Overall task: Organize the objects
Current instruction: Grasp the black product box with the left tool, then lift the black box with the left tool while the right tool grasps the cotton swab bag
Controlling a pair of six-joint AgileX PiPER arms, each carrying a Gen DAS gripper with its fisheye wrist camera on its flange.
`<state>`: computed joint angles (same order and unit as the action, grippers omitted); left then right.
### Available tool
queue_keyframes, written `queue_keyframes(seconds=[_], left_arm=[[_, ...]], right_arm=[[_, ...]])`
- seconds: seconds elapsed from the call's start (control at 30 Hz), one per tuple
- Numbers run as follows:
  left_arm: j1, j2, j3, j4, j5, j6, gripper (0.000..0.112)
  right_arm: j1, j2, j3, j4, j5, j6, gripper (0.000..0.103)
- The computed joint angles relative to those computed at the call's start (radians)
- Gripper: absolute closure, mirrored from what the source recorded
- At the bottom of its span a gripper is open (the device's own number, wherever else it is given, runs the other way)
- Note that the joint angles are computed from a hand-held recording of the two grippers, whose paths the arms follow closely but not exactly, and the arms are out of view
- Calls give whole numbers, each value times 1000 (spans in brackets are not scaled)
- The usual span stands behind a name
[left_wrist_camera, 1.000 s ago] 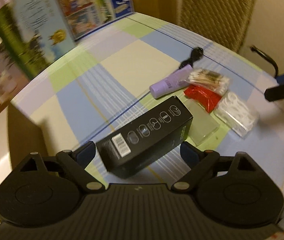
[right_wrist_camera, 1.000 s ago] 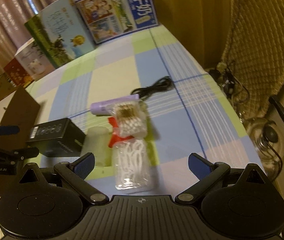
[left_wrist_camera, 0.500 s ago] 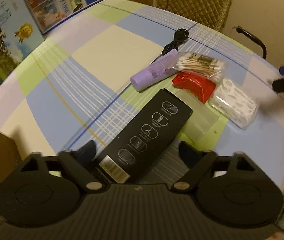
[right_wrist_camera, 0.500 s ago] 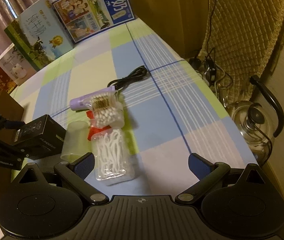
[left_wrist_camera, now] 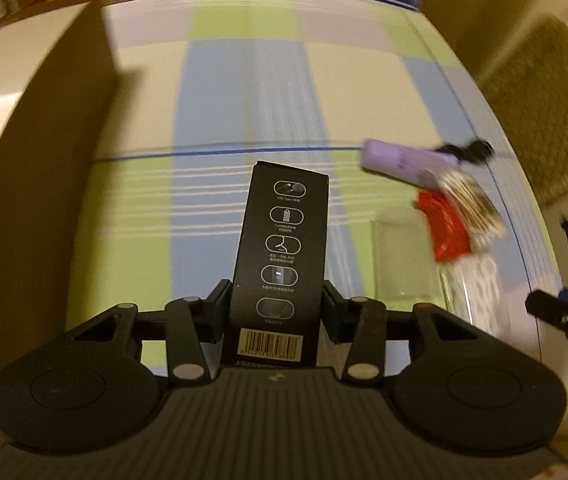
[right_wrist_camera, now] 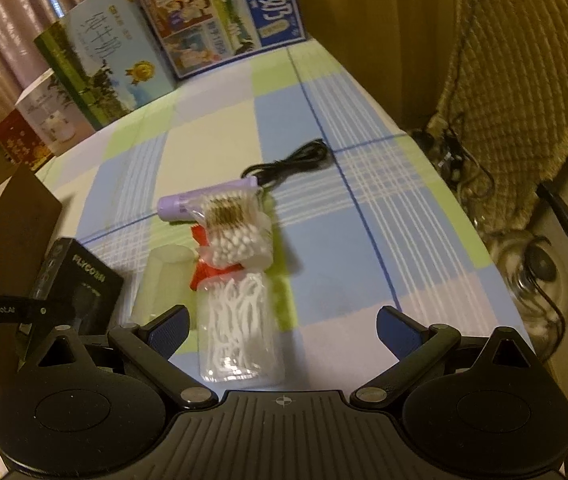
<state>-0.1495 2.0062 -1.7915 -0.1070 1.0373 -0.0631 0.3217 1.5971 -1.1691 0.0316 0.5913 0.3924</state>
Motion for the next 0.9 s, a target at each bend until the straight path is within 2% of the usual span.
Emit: queue_keyframes(seconds=[0.1,0.23,0.3,0.37,0.43,0.6,0.67,0.73,0.9], left_arm=[[0,10,-26,-14,23,25,71],[-33,45,-81,16,40,37,60],[-44,69,-113,30,47,33,59],[-56,83,-118,53,34,30,60],[-69,88,-108,94,11,9,72],[-57,56,-32,134,-66,-76,74],[-54,40,-2,160,-82,-112,74],[-47,28,16,163,-86,-125,74],[-35,1,58,181,-95,-172,74]], right_arm=[[-10,29,-27,27,-1,-58,6],[-30,70,-69,69,-1,-139,6],[-36,88,-90,84,-5,-171,6],[-43,109,-115,106,-6,-209,6],[-50,134,-143,139,-9,-259,6],[-51,204,-213,180,-28,-350,7],[-49,237,-246,195,-30,-391,14],[-49,274,-285,209,-17,-419,26],[-49,345,-356,220,10,-451,40]])
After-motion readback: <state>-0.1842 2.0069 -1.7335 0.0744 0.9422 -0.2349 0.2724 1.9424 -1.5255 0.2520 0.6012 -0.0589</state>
